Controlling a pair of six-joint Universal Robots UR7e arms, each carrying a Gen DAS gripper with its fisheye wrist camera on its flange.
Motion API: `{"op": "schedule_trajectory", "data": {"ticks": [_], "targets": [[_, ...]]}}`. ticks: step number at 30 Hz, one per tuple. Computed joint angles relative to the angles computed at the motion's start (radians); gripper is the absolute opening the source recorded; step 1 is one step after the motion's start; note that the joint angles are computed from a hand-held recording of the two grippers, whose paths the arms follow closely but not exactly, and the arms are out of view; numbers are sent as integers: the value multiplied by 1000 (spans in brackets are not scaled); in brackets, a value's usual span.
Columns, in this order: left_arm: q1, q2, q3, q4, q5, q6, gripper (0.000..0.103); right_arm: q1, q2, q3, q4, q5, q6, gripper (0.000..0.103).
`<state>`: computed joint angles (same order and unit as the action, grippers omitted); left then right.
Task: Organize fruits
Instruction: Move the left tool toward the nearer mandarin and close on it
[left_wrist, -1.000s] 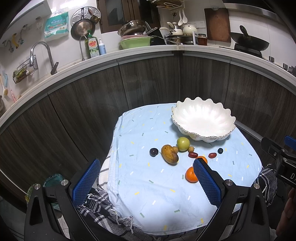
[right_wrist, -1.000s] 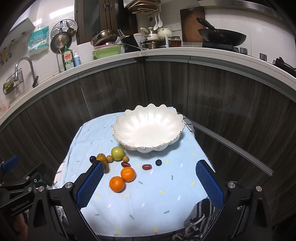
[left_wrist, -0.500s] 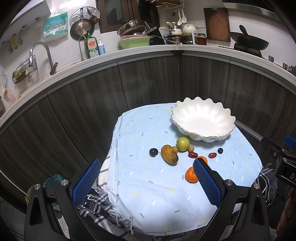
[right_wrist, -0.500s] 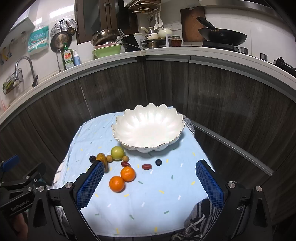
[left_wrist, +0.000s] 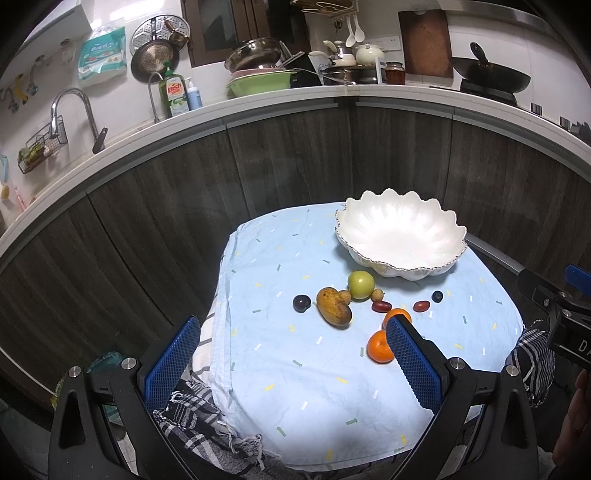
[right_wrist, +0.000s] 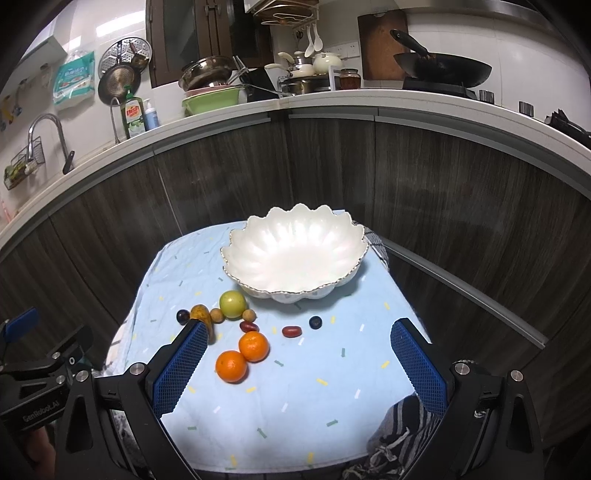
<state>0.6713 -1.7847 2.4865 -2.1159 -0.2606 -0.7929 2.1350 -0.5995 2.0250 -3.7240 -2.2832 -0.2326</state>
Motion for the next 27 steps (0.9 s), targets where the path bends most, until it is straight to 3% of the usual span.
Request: {"op": "schedule_trajectory", "data": {"ticks": [3, 13, 27], "targets": [[7, 19, 5, -65, -4, 53, 103, -4, 2, 7, -7, 2, 4, 101], [54, 160, 32, -520, -44, 393, 103, -37, 7, -14, 16, 1, 10, 101], [188, 369, -17, -865, -178, 662, 98, -91, 47, -60, 32, 5, -43, 101]]}}
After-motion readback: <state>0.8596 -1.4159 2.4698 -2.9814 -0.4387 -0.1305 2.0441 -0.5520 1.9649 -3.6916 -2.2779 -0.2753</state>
